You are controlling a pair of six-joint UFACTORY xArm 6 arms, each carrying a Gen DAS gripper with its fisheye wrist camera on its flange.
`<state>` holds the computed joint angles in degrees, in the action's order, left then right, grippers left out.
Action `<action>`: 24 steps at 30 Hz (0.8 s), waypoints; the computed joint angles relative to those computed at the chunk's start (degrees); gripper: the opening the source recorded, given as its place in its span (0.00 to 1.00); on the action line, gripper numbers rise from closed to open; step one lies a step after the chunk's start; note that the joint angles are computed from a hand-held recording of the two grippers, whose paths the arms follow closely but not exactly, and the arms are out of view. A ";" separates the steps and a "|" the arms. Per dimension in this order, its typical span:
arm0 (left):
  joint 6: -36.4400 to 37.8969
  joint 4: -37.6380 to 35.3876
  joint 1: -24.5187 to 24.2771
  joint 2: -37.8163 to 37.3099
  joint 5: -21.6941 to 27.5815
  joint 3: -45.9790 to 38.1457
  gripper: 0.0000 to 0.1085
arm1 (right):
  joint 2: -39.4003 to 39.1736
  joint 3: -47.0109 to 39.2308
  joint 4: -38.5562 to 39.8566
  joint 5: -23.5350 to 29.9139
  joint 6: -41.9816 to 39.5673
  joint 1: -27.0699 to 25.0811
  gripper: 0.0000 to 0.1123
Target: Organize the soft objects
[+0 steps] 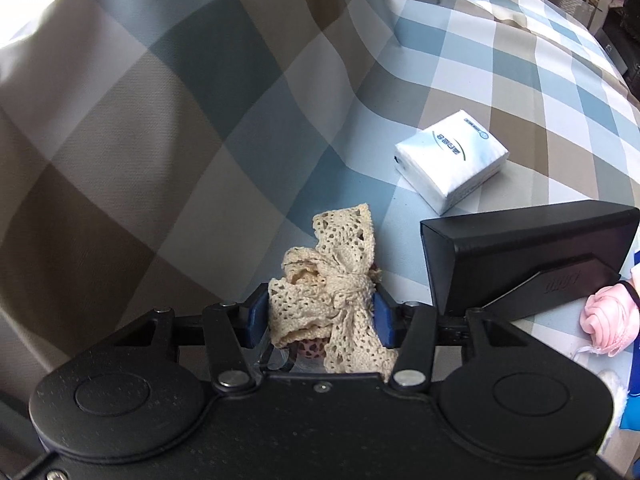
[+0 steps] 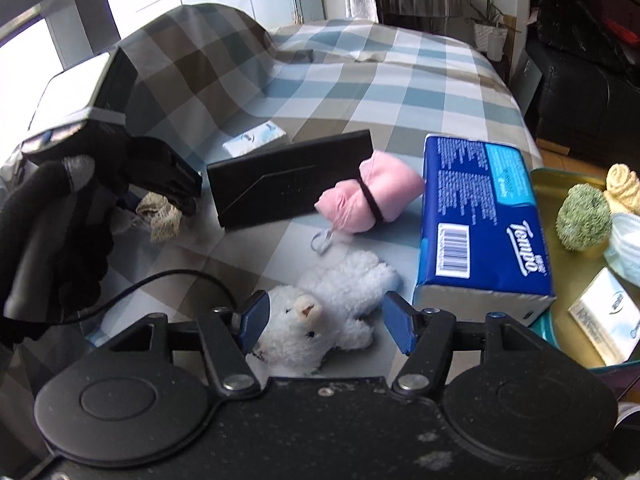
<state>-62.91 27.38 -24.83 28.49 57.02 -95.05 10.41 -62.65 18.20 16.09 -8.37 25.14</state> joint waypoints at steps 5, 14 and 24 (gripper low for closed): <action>-3.11 2.44 -0.05 -1.11 -0.07 0.28 0.46 | 2.89 -3.43 1.69 4.44 1.55 -0.18 0.64; -2.28 1.68 0.13 -0.70 -1.95 0.44 0.46 | 10.23 -12.50 0.29 9.71 7.93 -0.03 0.69; -2.83 1.75 0.14 -1.95 -3.31 1.57 0.46 | 8.26 -9.83 -5.08 6.18 8.96 0.57 0.44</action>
